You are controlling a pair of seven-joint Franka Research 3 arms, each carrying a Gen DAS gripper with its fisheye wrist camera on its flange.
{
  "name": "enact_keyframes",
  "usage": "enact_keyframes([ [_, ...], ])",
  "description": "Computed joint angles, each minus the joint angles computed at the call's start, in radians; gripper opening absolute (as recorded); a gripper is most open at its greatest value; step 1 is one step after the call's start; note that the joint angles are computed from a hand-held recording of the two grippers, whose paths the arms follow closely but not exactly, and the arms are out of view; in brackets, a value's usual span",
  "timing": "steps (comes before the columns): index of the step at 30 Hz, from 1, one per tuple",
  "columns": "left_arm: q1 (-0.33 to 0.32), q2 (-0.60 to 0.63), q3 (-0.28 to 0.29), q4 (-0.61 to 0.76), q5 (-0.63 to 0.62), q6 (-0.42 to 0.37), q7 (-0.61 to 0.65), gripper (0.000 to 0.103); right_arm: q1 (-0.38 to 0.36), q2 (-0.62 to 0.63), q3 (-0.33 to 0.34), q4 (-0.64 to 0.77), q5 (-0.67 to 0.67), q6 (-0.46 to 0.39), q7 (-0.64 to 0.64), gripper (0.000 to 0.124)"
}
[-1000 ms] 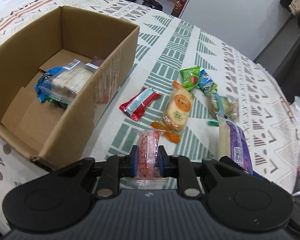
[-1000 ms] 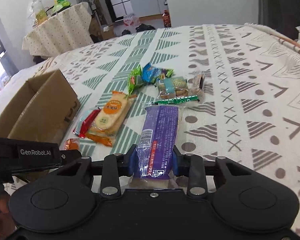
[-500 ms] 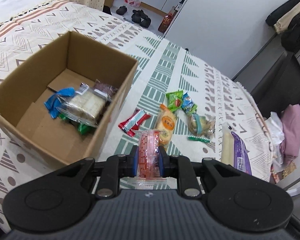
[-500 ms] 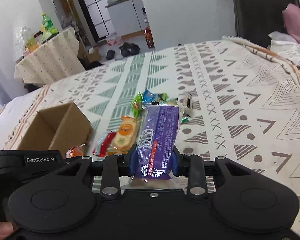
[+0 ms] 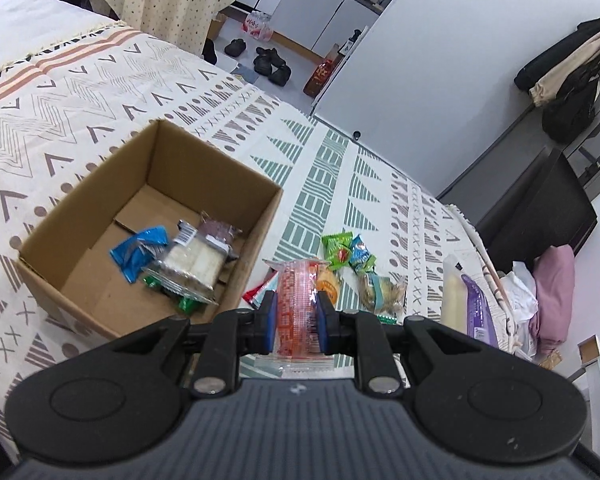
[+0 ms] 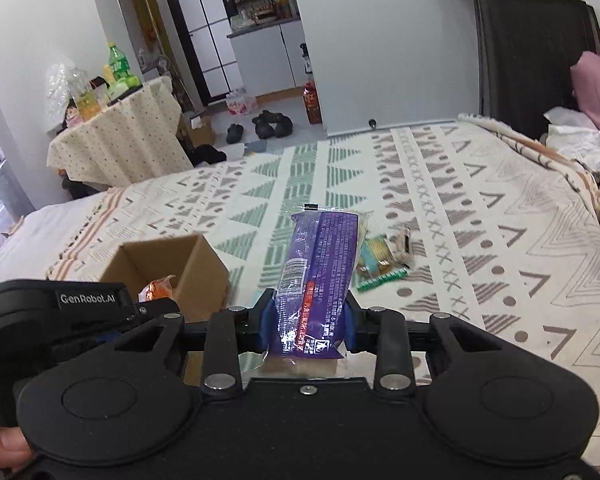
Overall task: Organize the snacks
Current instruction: 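Carry both snacks over the box and open both grippers to drop them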
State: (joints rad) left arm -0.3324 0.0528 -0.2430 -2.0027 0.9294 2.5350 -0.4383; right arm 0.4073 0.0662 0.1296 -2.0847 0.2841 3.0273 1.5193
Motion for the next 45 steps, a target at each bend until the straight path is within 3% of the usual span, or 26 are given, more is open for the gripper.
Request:
enact_keyframes([
  [11, 0.042, -0.083, -0.006, -0.076, 0.028, 0.049, -0.020, 0.019, 0.026, 0.000, 0.013, 0.021, -0.017, 0.011, 0.050, 0.032],
  [24, 0.116, -0.192, -0.027, -0.173, 0.051, 0.035, -0.054, 0.019, 0.048, 0.055, 0.050, 0.109, 0.096, -0.017, -0.045, 0.033],
  [33, 0.166, -0.233, -0.031, -0.227, 0.038, 0.032, -0.106, 0.019, 0.083, 0.134, 0.051, 0.204, 0.071, -0.039, -0.059, 0.033],
  [41, 0.201, -0.232, -0.021, -0.265, 0.019, 0.074, -0.157, 0.019, 0.066, 0.223, 0.103, 0.321, 0.164, -0.111, -0.142, 0.033],
  [45, 0.212, -0.224, -0.015, -0.274, 0.010, 0.093, -0.163, 0.019, 0.097, 0.270, 0.081, 0.375, 0.140, -0.135, -0.111, 0.033],
])
